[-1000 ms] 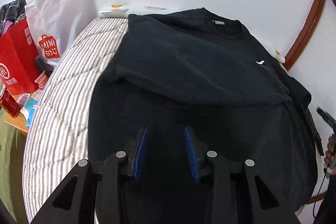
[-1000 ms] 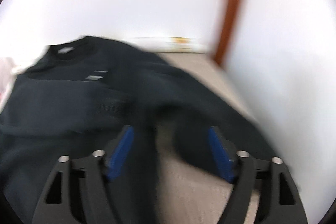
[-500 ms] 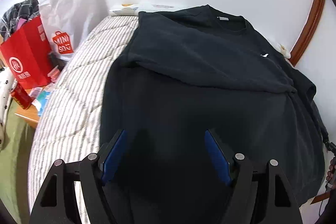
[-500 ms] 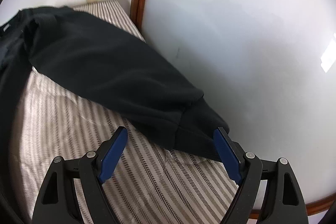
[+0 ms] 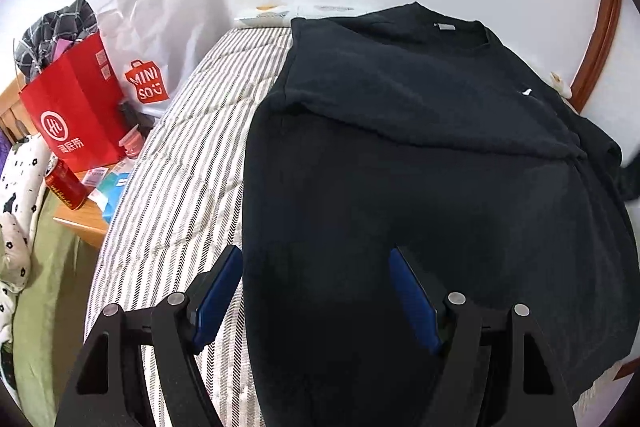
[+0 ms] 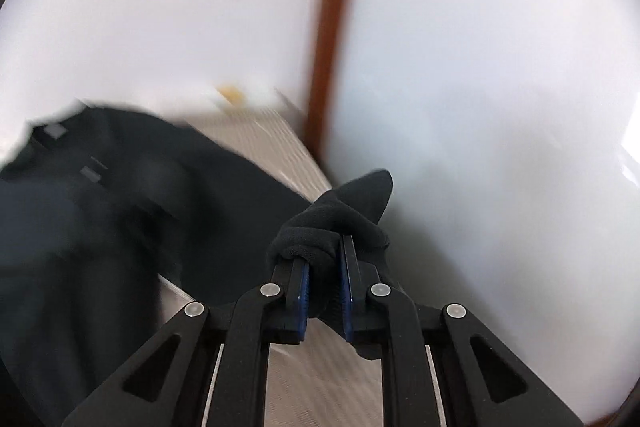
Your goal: Fold small clothes
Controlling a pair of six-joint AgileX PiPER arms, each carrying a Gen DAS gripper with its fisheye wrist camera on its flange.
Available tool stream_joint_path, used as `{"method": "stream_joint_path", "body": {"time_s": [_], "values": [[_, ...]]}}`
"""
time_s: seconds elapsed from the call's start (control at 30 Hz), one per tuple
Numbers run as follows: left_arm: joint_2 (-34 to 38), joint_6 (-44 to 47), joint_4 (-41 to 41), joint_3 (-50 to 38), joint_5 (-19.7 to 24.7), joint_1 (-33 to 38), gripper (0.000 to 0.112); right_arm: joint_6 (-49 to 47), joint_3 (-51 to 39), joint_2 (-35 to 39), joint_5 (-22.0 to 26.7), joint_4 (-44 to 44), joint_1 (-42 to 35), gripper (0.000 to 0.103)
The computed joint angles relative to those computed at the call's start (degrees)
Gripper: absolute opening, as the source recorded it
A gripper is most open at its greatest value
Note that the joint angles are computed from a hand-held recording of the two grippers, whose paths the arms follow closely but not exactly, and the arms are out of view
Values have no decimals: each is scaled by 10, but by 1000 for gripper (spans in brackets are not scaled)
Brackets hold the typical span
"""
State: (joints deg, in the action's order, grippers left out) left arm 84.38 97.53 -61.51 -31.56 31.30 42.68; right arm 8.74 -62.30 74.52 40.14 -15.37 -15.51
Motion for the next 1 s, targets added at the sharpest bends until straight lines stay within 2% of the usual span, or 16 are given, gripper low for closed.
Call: {"method": "stream_joint_path", "body": {"time_s": [0.2, 0.33, 0.43, 0.57, 0.63, 0.67, 0.7, 0.73, 0.77, 0.8, 0.83, 0.9, 1.0], "values": [[42, 45, -17, -20, 65, 36, 73, 71, -138, 52, 23, 23, 204, 13], [65, 60, -14, -31, 92, 51, 73, 129, -214, 139, 17, 20, 329, 13], [77, 53, 1, -39, 109, 59, 74, 159, -240, 204, -18, 13, 395, 13], [89, 37, 17, -52, 140, 72, 74, 146, -298, 311, -34, 56, 447, 14], [96, 27, 23, -60, 153, 77, 74, 145, -330, 355, -22, 56, 456, 15], [101, 21, 27, -65, 159, 80, 74, 144, -350, 381, 0, 59, 460, 16], [102, 19, 31, -68, 161, 81, 74, 135, -356, 388, 9, 71, 457, 23], [104, 22, 34, -71, 165, 84, 74, 110, -354, 393, 15, 105, 449, 38], [103, 29, 33, -70, 168, 87, 74, 92, -336, 386, 11, 127, 441, 47], [104, 32, 34, -73, 173, 91, 74, 83, -301, 363, -1, 137, 438, 65], [105, 37, 33, -74, 179, 94, 74, 82, -275, 347, -15, 133, 436, 74], [106, 36, 35, -77, 187, 97, 74, 95, -216, 308, -41, 103, 439, 74], [109, 38, 34, -82, 197, 99, 74, 58, -164, 262, -43, 117, 434, 74]]}}
